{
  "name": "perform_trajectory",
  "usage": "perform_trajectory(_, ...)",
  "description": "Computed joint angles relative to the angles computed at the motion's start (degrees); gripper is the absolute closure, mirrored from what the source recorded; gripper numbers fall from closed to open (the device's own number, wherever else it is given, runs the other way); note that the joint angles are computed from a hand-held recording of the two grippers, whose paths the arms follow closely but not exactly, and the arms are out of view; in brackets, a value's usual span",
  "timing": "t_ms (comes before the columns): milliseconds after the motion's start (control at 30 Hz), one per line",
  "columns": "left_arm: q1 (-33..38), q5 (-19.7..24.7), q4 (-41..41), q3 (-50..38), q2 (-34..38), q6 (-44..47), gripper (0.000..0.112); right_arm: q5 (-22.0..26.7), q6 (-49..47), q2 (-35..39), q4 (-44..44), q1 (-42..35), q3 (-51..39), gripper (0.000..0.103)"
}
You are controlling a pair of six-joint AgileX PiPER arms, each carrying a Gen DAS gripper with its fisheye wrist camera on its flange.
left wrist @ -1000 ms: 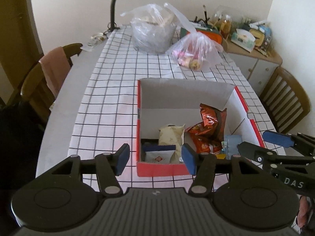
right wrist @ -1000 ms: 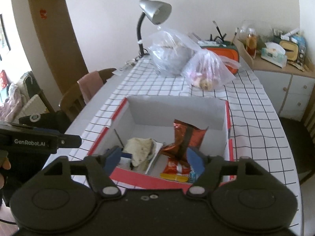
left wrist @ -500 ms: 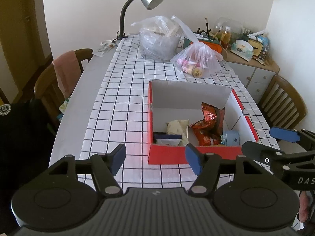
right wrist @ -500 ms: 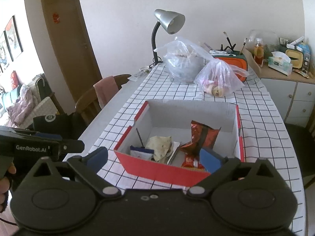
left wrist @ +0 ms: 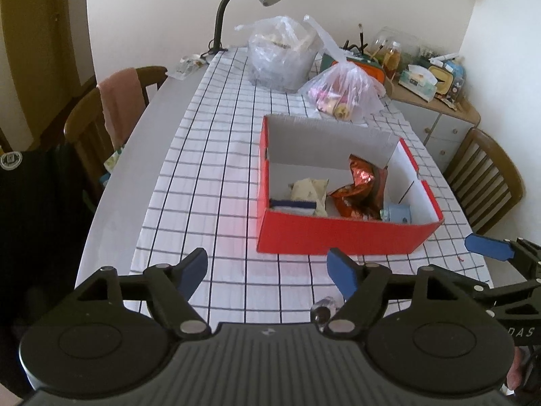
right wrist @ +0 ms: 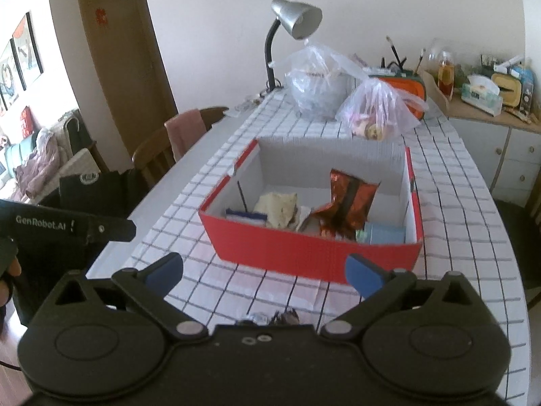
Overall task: Organize snacks
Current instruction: 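Open both grippers to drop the snacks into the box and lift out, then grasp the silver-wrapped round candy with the left gripper while the right gripper grasps the dark chocolate bar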
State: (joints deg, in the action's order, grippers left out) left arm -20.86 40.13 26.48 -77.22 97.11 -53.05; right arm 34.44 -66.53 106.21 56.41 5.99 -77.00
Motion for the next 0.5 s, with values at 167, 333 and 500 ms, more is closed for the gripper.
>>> perform_trajectory(167,0.1,-1.2,-0.1,2.9,0.4,-1.7,0.035,-2.0,-2.6,0.5,0.5,-0.2,2.5,0.000)
perform_trajectory(333,-0.2,-2.0,-1.5,4.4,2.4,-2.1,0.035,-2.4,-4.2,1.9,-1.1,-0.9,3.7,0.001)
perform_trajectory(500,-2.4,-3.4,0.2,5.3,5.1,-2.6,0.035,-1.9,-5.1,4.0,-3.2,-1.8,3.8,0.003)
